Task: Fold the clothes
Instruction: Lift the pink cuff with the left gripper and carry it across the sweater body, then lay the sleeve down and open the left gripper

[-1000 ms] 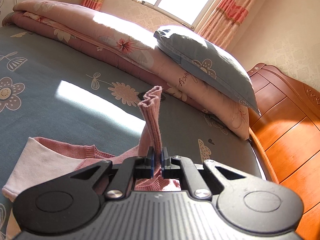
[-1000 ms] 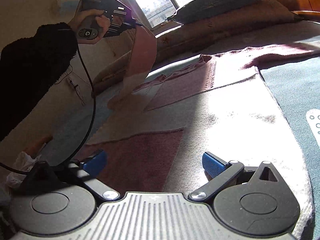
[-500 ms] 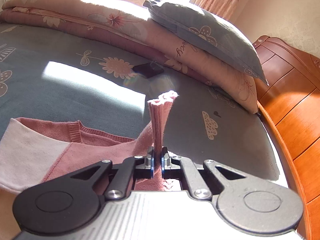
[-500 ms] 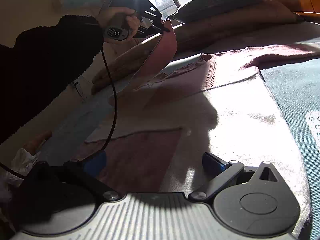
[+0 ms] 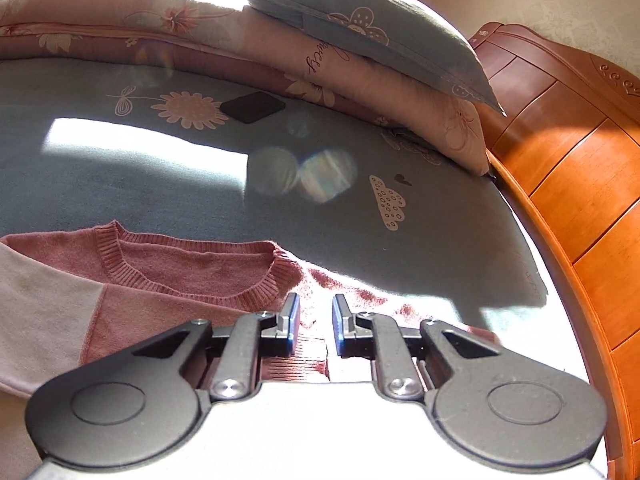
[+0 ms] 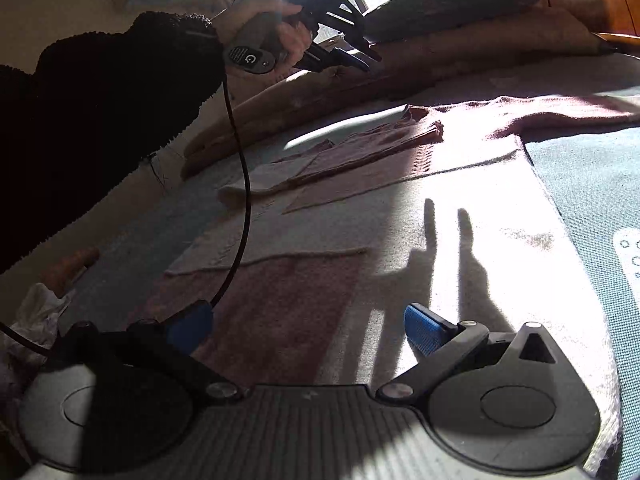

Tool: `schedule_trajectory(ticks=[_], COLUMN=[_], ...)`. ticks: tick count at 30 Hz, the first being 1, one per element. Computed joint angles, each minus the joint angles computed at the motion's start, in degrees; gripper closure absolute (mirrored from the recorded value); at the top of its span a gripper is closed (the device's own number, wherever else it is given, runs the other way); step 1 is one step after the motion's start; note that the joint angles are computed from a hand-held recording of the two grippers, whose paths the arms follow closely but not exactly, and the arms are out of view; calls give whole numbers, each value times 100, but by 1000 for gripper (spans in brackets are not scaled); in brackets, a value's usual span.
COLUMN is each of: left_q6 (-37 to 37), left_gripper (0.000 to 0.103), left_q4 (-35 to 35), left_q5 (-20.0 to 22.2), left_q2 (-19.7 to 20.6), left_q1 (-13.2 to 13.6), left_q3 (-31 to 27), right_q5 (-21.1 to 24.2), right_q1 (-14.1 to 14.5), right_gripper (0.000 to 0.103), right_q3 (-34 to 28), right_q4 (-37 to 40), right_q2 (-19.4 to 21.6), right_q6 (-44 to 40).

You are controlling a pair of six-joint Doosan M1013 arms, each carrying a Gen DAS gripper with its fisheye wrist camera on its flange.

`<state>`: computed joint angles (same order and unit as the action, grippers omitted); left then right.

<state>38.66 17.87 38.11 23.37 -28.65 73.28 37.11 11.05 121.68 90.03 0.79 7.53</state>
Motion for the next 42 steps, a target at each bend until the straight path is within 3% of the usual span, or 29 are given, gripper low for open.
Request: schedule_trajectory(ticks=[3, 9, 14, 20, 26, 29, 35, 42], left_q6=[65, 28, -547, -1677, -1900, -2116, -3114, -3900], left_gripper=[74, 64, 52, 37, 36, 36, 36, 34], left_q4=[410, 1213, 2226, 3479, 3667, 3552, 3962, 4350], left_q5=[39, 243, 477, 696, 756, 420, 19, -194], left_q2=[-157, -683, -1206, -1678, -1651, -1576, -1470, -1453], left_q1=[-28, 66, 176, 256, 267, 367, 491, 641], left_q3=[123, 637, 1277, 2248, 2921, 3099, 3288, 3368], right_q5=[-33, -18, 66, -121, -562, -874, -1458, -1239], right_q1=[13, 5, -39, 45, 227, 382, 709, 899], right_gripper=[0, 0, 0, 0, 0, 0, 0, 3], right_q3=[6, 40, 16, -194, -507, -677, -997, -1479], right_q4=[-6, 48, 197, -460, -1030, -1373, -2023, -2958], right_q2=[-4, -20, 59, -14, -183, -230, -212, 165], right_q6=[-59, -113, -211, 517, 704, 732, 937, 1998])
